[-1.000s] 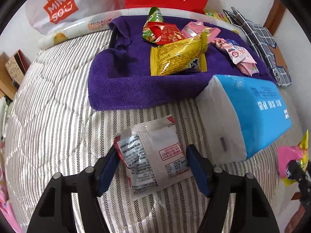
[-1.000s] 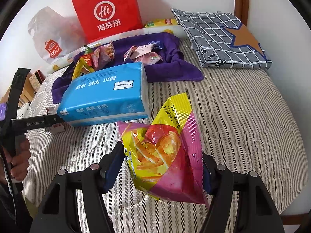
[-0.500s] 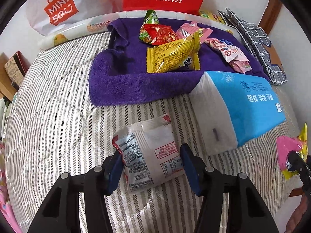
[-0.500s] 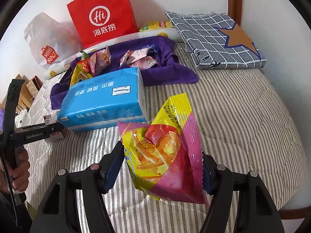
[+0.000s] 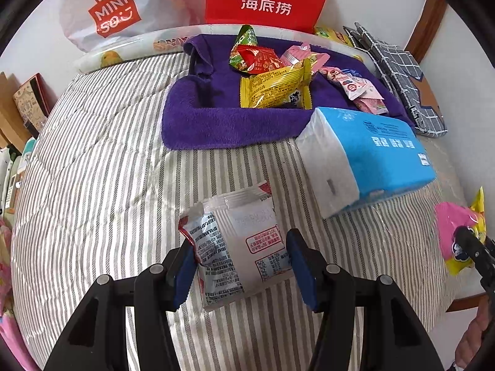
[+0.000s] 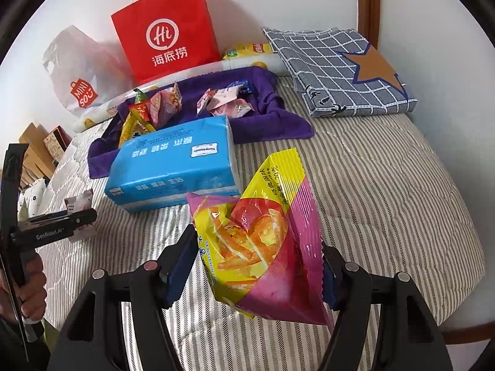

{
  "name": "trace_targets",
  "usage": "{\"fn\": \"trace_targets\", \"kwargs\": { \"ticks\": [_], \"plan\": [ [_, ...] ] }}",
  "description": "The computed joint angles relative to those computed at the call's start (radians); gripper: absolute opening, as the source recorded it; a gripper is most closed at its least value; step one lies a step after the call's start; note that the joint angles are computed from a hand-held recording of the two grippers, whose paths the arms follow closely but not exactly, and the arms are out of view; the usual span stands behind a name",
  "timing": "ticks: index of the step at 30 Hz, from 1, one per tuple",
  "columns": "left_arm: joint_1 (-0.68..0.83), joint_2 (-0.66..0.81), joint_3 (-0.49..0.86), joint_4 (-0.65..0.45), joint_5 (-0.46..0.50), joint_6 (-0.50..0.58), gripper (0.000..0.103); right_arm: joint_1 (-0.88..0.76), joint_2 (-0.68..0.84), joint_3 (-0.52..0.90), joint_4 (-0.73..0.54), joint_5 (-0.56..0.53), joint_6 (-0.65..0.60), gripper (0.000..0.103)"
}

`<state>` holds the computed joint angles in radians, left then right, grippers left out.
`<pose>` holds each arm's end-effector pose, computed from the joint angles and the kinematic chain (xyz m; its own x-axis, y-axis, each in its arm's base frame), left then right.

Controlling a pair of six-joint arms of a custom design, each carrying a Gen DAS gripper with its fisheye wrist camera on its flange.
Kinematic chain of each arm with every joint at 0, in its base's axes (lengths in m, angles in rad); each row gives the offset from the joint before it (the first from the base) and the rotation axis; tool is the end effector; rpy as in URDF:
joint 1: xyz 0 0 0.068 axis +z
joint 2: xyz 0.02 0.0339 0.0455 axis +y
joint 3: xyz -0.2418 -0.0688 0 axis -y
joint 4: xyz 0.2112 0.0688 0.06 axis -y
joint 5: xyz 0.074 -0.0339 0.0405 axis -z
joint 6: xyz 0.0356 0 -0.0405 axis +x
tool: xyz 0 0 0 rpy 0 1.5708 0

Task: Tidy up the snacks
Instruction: 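Carry the white packet and pink-yellow chip bag over the purple towel with both tools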

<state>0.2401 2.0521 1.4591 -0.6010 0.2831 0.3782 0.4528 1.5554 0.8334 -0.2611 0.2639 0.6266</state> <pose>0.3719 0.0808 0.1590 -0.8868 0.1479 -0.4378 0.2141 0.9711 -0.1055 0.2509 0.1117 0.1705 -0.7776 0.2512 -0.5764 0.2021 0.9679 0.1493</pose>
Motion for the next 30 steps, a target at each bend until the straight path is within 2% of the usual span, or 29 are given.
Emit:
{"fn": "trace_targets", "kwargs": {
  "ticks": [10,30],
  "plan": [
    [0.045,-0.106,-0.079,-0.013,0.052,0.022,0.054,0.065,-0.072,0.023,-0.07,0.051,0.023,0.068],
    [0.068,-0.277,-0.105,-0.09,0.149,0.047,0.054,0.128,-0.177,0.1,-0.21,0.147,0.047,0.067]
  ]
}}
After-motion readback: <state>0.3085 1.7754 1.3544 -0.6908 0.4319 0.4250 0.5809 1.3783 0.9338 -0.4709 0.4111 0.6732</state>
